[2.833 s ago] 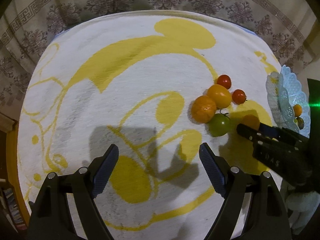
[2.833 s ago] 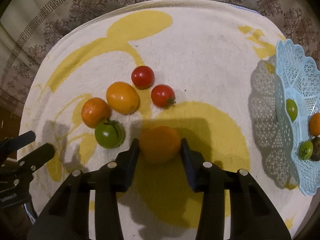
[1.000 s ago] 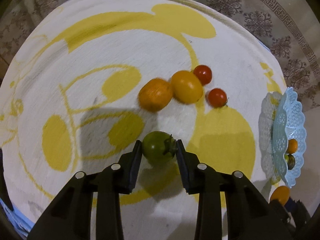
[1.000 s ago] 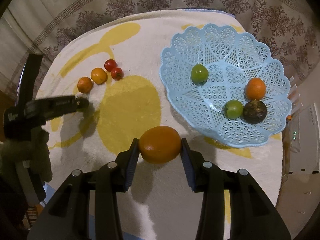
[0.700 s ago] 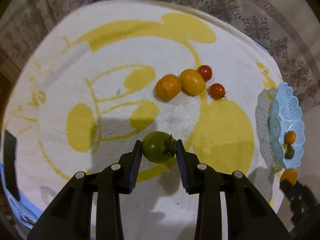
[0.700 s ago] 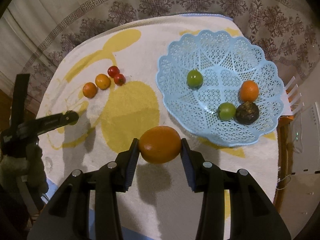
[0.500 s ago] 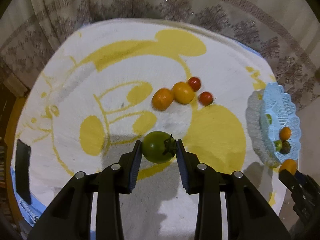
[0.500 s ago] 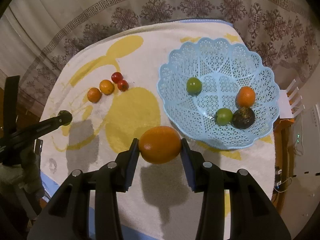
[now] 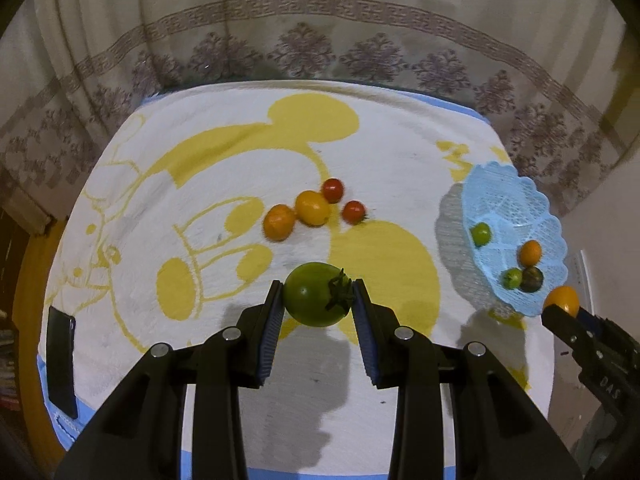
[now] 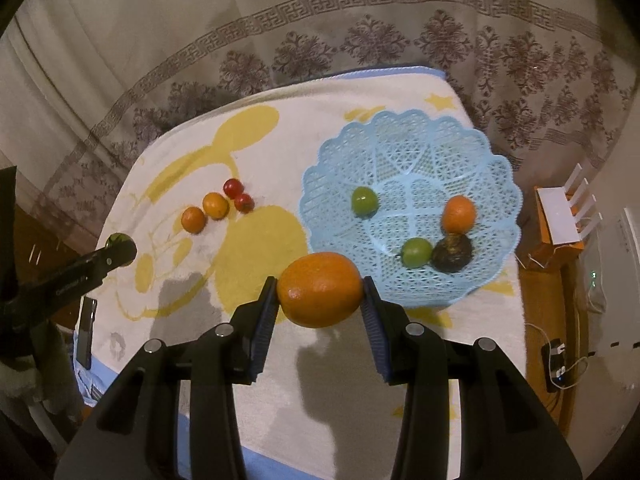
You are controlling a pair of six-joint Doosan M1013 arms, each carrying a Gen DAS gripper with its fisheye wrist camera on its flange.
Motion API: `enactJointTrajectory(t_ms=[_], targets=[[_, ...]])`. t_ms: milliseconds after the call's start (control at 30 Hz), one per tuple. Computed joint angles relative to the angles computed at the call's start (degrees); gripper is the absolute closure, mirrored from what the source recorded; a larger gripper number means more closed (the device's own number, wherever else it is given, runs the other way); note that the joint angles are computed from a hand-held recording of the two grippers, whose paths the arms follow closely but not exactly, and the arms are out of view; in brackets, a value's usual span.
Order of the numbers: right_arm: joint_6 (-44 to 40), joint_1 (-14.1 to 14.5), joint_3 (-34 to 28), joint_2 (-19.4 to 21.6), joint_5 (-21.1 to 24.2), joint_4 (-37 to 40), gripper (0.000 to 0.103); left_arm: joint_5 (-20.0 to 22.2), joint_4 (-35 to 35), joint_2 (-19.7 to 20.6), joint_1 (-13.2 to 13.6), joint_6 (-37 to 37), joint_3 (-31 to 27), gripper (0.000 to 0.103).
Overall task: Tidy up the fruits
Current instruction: 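Carry the green tomato toward the basket with the left gripper while the right carries the orange tomato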
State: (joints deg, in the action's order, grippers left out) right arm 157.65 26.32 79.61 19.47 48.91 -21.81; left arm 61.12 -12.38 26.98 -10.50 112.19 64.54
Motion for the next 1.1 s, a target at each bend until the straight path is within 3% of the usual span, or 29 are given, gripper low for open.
enactJointTrajectory(t_ms=[800, 1100], targets=[[11.48, 0.11, 5.03, -5.5, 1.16, -10.99, 0.06, -2.71, -4.13, -3.67, -3.85, 9.94, 3.3, 0.068], [11.58, -0.86, 5.18, -5.82, 1.23, -11.78, 0.06, -3.17, -5.55, -3.64, -5.12, 12.39, 3.28, 0.068]])
